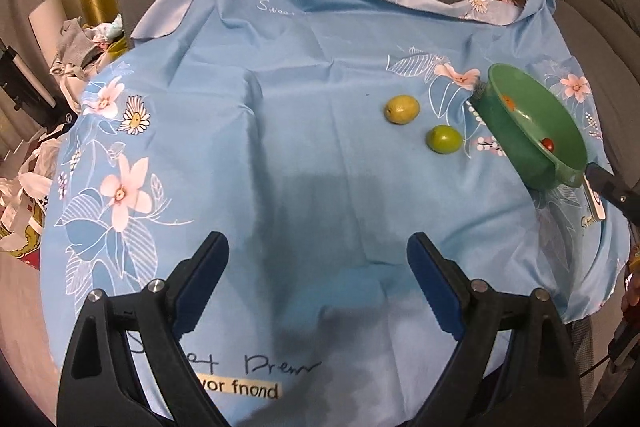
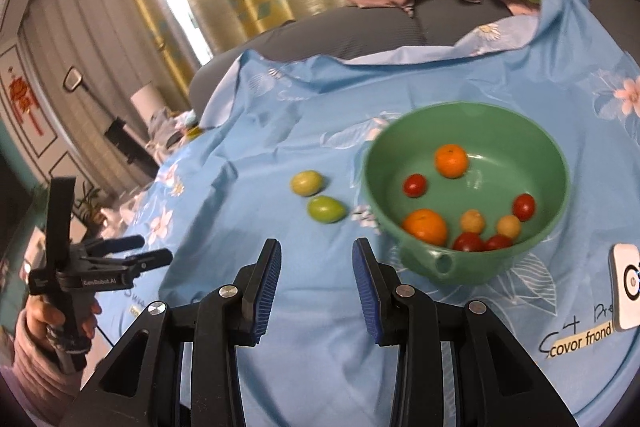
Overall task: Organize fruits
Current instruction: 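Withdraw both open grippers from the bowl toward the yellow and green plums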
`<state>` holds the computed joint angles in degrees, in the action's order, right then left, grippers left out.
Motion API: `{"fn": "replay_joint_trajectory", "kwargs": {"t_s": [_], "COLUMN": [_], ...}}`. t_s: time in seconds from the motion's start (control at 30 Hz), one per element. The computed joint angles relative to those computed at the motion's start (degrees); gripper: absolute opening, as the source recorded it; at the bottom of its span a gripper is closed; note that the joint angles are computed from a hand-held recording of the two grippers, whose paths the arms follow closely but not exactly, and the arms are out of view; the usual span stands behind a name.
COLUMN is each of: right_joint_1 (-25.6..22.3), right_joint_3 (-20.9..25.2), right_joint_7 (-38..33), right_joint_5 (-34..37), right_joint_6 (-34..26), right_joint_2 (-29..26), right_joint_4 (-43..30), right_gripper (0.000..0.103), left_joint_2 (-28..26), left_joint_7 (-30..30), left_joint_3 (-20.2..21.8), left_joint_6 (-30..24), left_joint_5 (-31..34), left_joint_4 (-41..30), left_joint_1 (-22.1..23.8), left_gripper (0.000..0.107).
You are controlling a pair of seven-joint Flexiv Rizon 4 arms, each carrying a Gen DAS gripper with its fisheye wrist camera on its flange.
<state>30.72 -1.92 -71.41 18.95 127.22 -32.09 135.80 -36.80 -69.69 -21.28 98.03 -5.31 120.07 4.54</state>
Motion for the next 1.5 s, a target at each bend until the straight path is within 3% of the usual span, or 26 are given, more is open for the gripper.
{"fn": "replay_joint_trajectory", "kwargs": {"t_s": [0.37,0.83,1.2,1.5], "right_joint_1": [6.5,9.3,15.8,14.8], "right_joint_3": [-3.2,-5.6,-12.5,-13.0], "right_joint_7": [-2.9,-1.9,1.1,4.3], "right_joint_5": [1.4,-0.9,-1.2,-4.7], "right_joint_6": [-5.2,-10.0,-14.9,-16.5], "right_joint_2": [1.7,1.1,0.3,-1.8], "right_joint_4": [-1.5,-3.6,-4.9,-6.3], "right_gripper": [0.043,0.045,0.045,0.045], "left_joint_2": [1.1,0.4,-2.2,-3.6], "left_joint_7": [-1.4,-2.4,0.4,3.0], "left_joint_3": [-4.5,-6.7,-12.0,-12.0], "left_joint_6": [3.7,3.5,2.5,0.7], "left_joint_5": [3.4,6.1,7.7,6.0], "left_joint_4": [3.7,4.1,3.4,1.0], "left_joint_1": [5.9,9.3,14.0,13.2], "left_gripper": [0.094,0.095,0.095,0.095]}}
